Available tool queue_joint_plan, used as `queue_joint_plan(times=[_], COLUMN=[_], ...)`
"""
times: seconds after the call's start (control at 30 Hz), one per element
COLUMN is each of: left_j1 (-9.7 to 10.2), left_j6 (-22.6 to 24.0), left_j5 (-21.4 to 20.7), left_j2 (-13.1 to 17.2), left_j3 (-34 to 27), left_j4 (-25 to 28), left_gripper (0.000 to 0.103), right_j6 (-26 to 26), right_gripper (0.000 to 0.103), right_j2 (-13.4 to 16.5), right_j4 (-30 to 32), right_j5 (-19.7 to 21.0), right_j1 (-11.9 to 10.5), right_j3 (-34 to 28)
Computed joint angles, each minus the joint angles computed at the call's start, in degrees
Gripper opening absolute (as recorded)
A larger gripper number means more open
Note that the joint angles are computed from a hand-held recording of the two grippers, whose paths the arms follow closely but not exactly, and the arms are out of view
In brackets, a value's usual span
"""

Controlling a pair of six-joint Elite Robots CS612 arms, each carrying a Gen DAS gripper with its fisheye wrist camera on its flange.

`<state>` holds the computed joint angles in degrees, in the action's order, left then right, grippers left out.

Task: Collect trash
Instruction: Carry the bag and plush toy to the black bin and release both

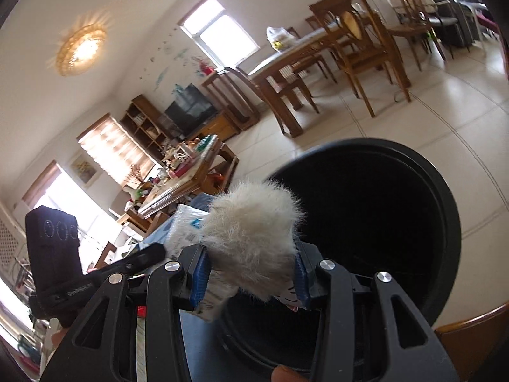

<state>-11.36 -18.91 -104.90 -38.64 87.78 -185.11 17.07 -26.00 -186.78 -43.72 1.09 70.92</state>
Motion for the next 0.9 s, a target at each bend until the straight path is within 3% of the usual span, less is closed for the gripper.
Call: queue_joint_plan(times=[0.23,0.27,0.33,0.37,0.43,0.47,0.5,0.67,0.9], left_j1=[-0.96,-1.20,-1.38,-1.48,-1.67,-1.96,-2.12,-2.36,-1.23], left_j6=[1.94,2.53,4.00,4.37,5.25,5.48,6.01,6.71,3.01], left_j5=[0.85,1.45,2.45,2.77,4.34,5.41,6.63,7.58,8.08], left_j2=[2.41,2.05,1.81,1.59,1.09,0.70,0.20,-2.61,-7.17], left_j3=[-3.46,-3.11,-3.19,-2.90,-2.27,-1.38,-0.34,3.95,12.05], left_j4=[4.27,4.77,6.30,6.52,6.36,5.28,3.59,-0.45,-6.91], left_gripper=[0.005,0.005,0.008,0.015,0.044,0.064,0.071,0.083,0.086], right_j6=[0.98,1.33,2.86,3.57,3.76,3.69,3.68,2.23,-4.67], right_gripper=[0.046,0.049,0.070,0.073,0.075,0.075,0.075,0.079,0.079], right_j2=[0.99,1.21,1.55,1.22,0.97,0.81,0.75,-0.19,-2.28], right_j4=[1.40,1.80,1.27,0.00,-0.94,-1.21,-1.30,-1.95,-0.84], right_j5=[0.41,0.70,1.12,1.44,1.18,0.77,0.80,0.69,0.71], right_j1=[-0.38,-0.40,-0.57,-0.66,-0.75,-0.69,-0.72,-0.31,1.47], right_j3=[-0.81,-1.13,-1.36,-0.40,0.25,0.46,0.43,1.75,3.96])
